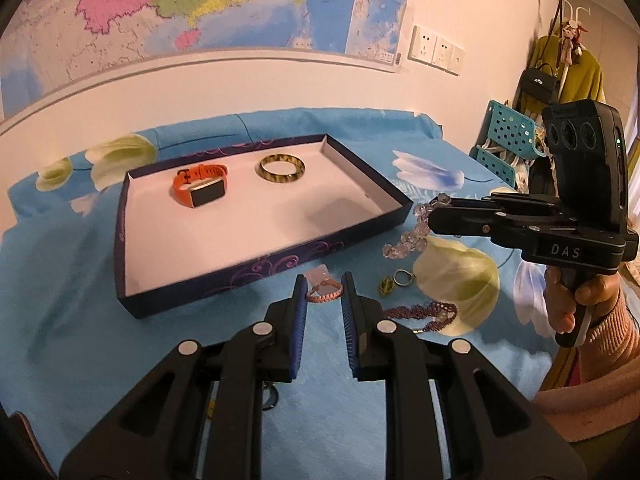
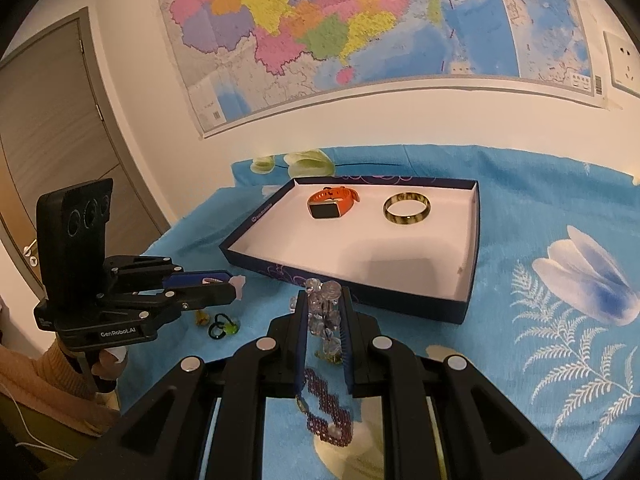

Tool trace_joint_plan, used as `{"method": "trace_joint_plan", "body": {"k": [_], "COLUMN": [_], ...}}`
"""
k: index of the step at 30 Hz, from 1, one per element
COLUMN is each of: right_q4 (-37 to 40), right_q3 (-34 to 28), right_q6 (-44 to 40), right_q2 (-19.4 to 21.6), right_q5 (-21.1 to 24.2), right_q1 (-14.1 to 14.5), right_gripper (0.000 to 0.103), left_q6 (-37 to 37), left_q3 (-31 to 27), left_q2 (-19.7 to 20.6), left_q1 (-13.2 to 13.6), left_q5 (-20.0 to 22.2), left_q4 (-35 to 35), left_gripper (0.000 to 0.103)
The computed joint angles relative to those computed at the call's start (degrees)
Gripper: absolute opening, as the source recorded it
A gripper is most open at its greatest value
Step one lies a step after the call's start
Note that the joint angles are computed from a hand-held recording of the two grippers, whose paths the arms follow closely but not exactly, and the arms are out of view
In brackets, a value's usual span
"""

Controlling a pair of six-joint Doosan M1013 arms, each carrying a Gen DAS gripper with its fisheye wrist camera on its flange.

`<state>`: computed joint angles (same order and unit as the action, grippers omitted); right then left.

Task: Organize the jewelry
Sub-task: 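Carry both items into the tray and open the right tool over it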

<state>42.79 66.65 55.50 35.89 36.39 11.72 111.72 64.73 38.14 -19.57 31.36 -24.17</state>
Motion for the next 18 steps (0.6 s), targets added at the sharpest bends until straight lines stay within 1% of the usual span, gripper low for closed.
{"method": "trace_joint_plan", "body": {"k": [10, 18], "right_q4": [-0.5, -2.44], "right_q3": [-2.72, -6.13], "right_q6": [0.37, 1.64], "right_q2": [1.46, 3.24], "right_q5": [0.54, 1.49], "right_q1": [0.14, 0.28], "right_gripper": [0.013, 0.013], "left_q6": [-1.72, -4.33], "left_q3": [-0.68, -2.65], "left_q2": [0.23, 1.22], "left_q1": [0.29, 0.72], "left_q5": [-1.7, -1.64], "left_q4": [2.24, 5.16], "left_gripper": [0.017, 0.018]}}
